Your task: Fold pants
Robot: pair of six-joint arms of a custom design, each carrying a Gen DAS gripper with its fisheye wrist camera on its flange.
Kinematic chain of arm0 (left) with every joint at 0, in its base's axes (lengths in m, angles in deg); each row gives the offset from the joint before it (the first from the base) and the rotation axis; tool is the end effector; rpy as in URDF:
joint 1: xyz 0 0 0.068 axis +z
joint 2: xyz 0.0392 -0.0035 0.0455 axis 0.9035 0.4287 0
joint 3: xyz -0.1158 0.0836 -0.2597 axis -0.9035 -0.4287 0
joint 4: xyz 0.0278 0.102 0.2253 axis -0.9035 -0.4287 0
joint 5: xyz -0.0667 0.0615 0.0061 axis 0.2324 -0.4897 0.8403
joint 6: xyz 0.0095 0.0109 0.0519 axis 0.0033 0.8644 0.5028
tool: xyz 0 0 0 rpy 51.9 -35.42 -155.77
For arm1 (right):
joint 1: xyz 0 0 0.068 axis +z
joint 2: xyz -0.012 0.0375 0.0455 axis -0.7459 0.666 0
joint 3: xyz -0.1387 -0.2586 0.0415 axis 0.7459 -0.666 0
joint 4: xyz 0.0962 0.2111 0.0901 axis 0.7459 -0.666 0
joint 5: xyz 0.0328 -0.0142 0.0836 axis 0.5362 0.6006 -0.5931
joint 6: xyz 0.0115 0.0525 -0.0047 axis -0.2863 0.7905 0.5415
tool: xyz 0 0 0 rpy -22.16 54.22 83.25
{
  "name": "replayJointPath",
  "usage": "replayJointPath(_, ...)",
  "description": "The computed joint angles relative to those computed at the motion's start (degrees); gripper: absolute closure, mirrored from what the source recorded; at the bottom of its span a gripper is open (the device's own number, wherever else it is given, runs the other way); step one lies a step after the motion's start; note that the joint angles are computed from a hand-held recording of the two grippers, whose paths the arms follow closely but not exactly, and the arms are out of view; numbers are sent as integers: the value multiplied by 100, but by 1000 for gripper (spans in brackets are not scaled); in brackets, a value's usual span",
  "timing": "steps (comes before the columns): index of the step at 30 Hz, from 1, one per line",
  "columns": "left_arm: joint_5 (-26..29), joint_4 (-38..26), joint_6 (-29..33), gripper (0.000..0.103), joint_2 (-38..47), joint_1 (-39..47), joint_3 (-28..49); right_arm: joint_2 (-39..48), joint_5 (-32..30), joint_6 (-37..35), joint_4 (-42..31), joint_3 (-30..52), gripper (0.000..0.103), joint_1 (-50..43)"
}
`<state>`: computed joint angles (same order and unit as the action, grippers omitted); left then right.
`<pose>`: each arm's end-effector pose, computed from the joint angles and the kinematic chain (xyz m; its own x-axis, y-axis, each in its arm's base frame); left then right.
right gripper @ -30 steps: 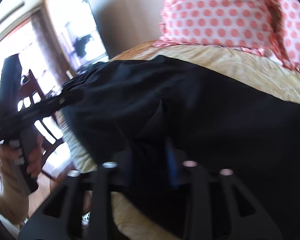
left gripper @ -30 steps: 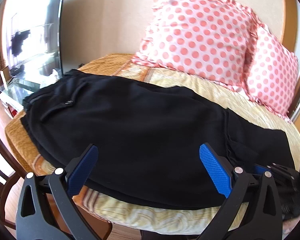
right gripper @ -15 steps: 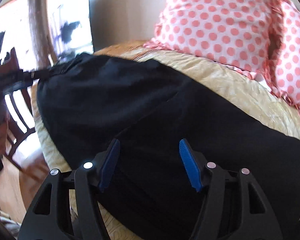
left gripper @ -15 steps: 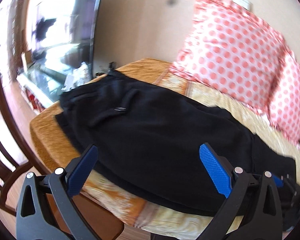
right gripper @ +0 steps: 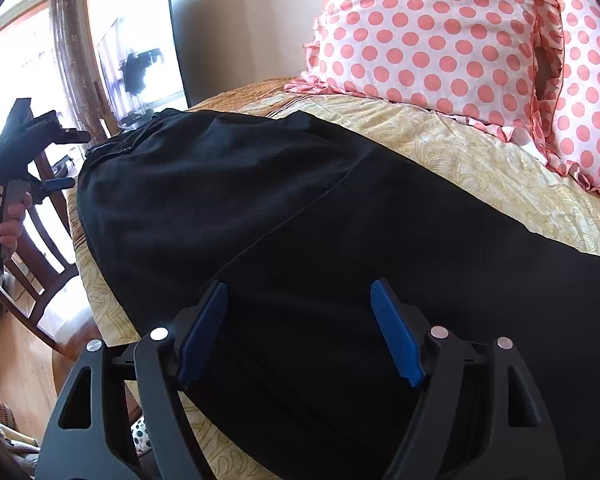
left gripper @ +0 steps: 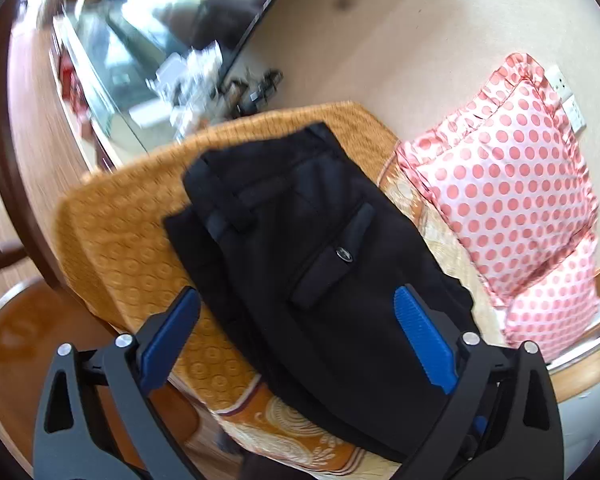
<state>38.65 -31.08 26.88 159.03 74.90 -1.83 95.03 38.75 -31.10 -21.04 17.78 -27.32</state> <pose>0.2678 0.0382 0.1382 -0.5877 -0.6587 -0.4698 -0.3683 0.7348 -0.5696 0.2790 0.1127 0.1211 -0.6472 -0.2691 -0.7132 -0.4698 0.8776 0.0951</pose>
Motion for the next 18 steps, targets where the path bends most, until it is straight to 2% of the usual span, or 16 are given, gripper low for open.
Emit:
replayJointPath(1,171,2,-59,7,124,67,68,9,-2,0,3,8,27,-4)
replayJointPath(9,250,77,-420,7,95,185,-63,43,4,15,39,18,27,16)
replayJointPath(13,458,223,-508,4,203,268,-36,61,5,25,35,43,26,26)
replayJointPath(18,878,455,-919,4,421,479,70,70,-24,21,118,0,25,23)
